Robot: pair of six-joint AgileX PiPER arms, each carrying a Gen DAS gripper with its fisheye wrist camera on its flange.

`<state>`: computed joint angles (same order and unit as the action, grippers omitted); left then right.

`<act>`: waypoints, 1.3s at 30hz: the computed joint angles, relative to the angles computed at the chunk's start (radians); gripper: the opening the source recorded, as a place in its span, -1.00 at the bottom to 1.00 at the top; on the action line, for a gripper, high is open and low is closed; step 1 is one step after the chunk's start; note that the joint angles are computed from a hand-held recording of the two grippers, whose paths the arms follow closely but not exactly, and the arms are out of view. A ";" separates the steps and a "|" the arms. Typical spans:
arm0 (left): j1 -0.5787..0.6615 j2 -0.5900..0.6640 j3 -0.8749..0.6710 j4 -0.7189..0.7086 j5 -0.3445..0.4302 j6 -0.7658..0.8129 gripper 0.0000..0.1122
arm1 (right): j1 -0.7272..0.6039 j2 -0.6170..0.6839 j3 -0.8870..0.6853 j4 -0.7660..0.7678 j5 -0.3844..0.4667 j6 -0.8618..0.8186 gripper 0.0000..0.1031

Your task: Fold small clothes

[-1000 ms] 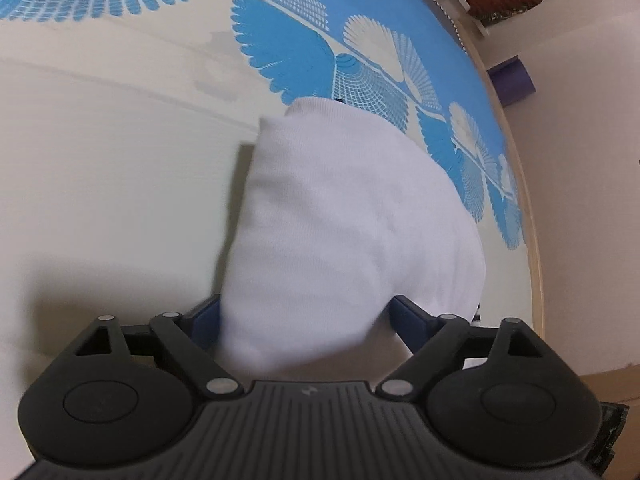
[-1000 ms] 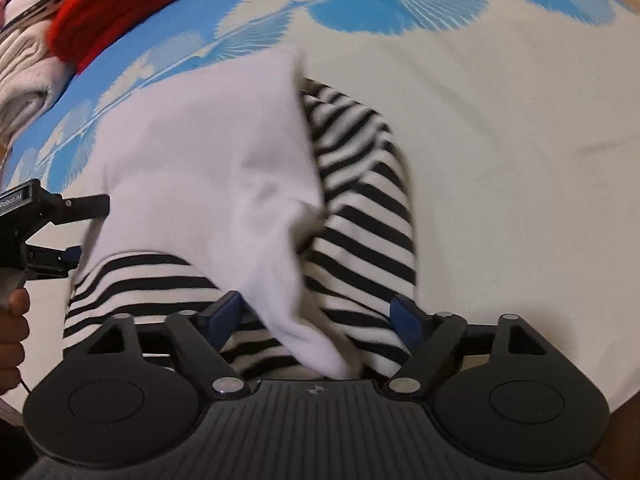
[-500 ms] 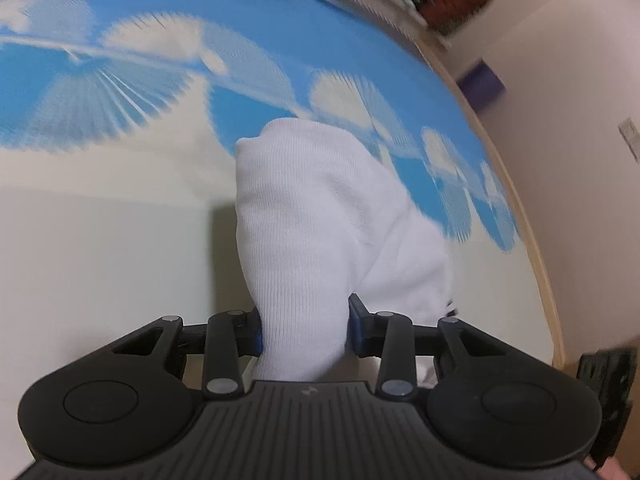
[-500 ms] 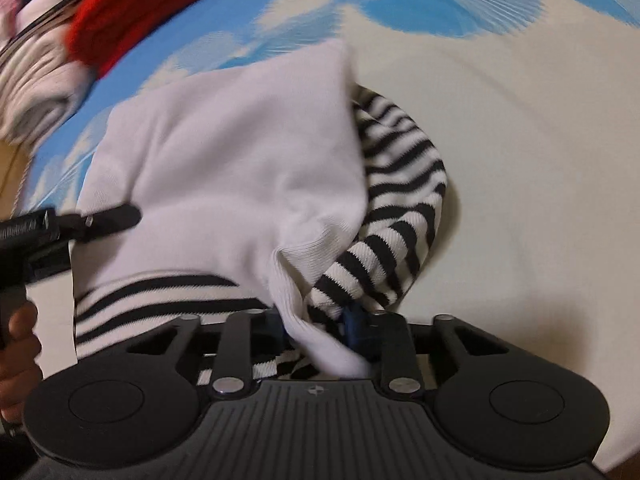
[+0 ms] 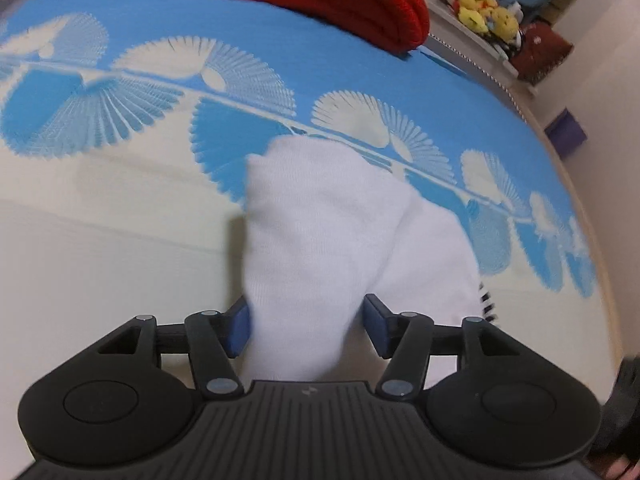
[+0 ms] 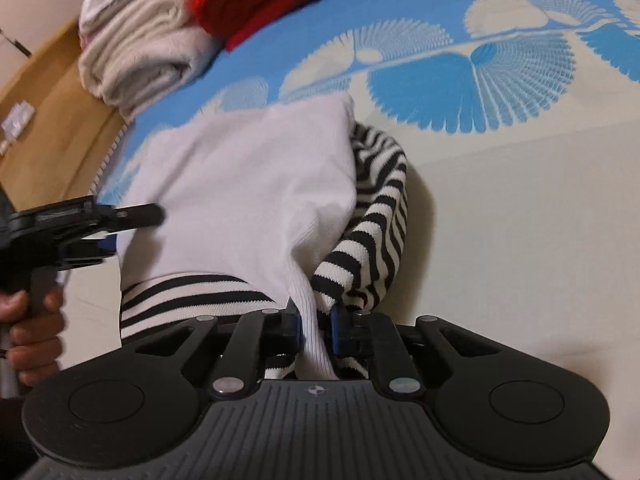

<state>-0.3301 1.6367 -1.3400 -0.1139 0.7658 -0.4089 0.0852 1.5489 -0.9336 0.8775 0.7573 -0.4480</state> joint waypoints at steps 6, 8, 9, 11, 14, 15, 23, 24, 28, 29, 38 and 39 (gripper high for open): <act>0.052 -0.097 0.098 -0.084 -0.017 0.132 0.18 | -0.043 -0.058 0.033 -0.009 0.023 0.025 -0.79; 0.094 -0.083 0.102 -0.230 0.056 0.254 0.32 | -0.050 -0.071 0.044 -0.030 0.028 0.044 -0.81; 0.104 -0.064 0.099 -0.276 0.092 0.298 0.33 | -0.059 -0.072 0.050 -0.035 0.033 0.045 -0.81; 0.079 -0.013 0.076 -0.271 0.151 0.322 0.33 | -0.072 -0.065 0.056 -0.022 0.043 0.023 -0.81; -0.004 0.034 0.067 -0.081 0.171 0.261 0.32 | -0.077 -0.052 0.054 0.016 0.089 -0.032 -0.74; -0.004 0.034 0.072 -0.070 0.165 0.245 0.32 | -0.069 -0.048 0.051 0.014 0.100 -0.030 -0.61; 0.062 0.000 0.145 -0.254 0.160 0.295 0.43 | -0.020 -0.022 0.017 -0.123 0.123 0.048 -0.18; 0.073 0.001 0.147 -0.289 0.168 0.311 0.43 | -0.022 -0.015 0.014 -0.138 0.128 0.059 -0.20; 0.071 -0.002 0.152 -0.319 0.181 0.367 0.48 | -0.037 -0.027 0.025 -0.138 0.128 0.042 -0.60; 0.067 -0.007 0.159 -0.324 0.183 0.371 0.49 | -0.039 -0.037 0.028 -0.136 0.122 0.045 -0.70; 0.088 0.004 0.186 -0.375 0.177 0.430 0.47 | -0.054 -0.066 0.053 -0.155 0.050 0.087 -0.81; 0.086 -0.002 0.190 -0.366 0.176 0.431 0.41 | -0.047 -0.056 0.047 -0.167 0.061 0.087 -0.81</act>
